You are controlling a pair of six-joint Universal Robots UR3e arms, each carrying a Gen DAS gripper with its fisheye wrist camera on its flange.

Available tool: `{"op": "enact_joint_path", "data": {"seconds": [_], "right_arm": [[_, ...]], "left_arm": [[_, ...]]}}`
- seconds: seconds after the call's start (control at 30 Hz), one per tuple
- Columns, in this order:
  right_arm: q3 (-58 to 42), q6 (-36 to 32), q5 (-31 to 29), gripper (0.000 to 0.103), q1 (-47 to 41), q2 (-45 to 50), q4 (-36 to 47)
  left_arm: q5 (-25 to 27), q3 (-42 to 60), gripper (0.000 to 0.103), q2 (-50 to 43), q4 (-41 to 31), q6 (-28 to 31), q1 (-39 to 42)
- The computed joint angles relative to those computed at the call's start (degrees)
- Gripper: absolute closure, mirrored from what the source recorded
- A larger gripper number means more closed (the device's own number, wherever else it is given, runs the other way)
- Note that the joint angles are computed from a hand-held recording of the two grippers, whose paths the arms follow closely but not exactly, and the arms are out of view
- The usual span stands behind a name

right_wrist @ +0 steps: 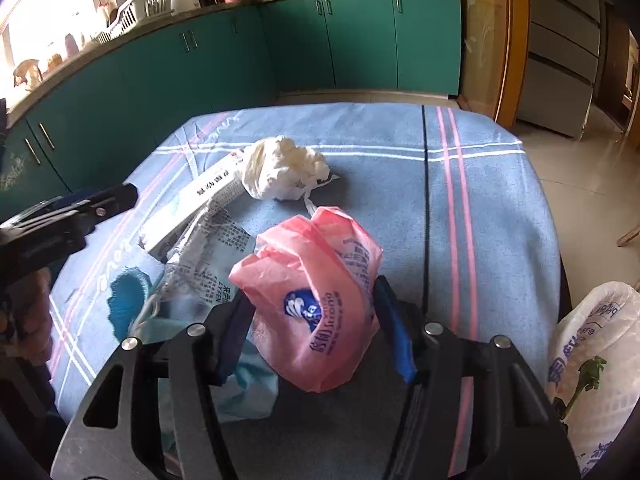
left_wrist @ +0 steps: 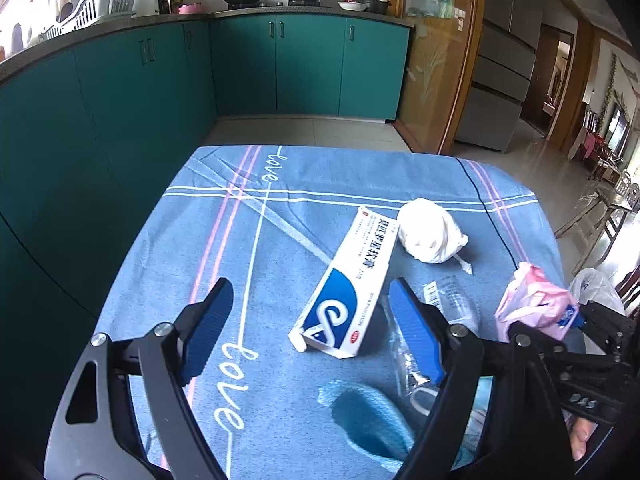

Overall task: Collect trash
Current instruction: 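Grasp the pink plastic bag with the right tool while the left tool approaches the white ointment box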

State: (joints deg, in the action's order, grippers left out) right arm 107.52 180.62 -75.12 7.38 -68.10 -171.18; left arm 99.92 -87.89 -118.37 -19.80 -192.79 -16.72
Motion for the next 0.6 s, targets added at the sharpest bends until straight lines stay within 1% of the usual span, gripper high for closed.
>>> {"op": "enact_joint_path", "data": {"seconds": [0.1,0.17,0.33,0.43,0.6], "right_arm": [[5.2,-0.6,3.4,0.044,-2.9,-4.2,-2.1],[6.2,-1.9,4.7,0.044,-4.7,-4.5,-2.6],[9.1,-3.9,6.0,0.044,-7.0,-6.1,-3.1],[9.2,-4.1,7.4,0.044,-8.2,-5.2,-3.1],[10.1,-4.2,8.8,0.044,-9.2,-5.9,-2.9]], "left_arm": [[0.4,1.1,0.022,-1.0,-0.6,0.3,-0.4],[0.4,1.4,0.022,-1.4,-1.0,0.5,-0.5],[0.9,0.6,0.021,-1.5,-0.1,-0.4,0.5],[-1.1,0.3,0.021,-1.5,0.1,-2.2,2.1],[-2.9,2.0,0.021,-3.3,0.2,-2.7,2.7]]}}
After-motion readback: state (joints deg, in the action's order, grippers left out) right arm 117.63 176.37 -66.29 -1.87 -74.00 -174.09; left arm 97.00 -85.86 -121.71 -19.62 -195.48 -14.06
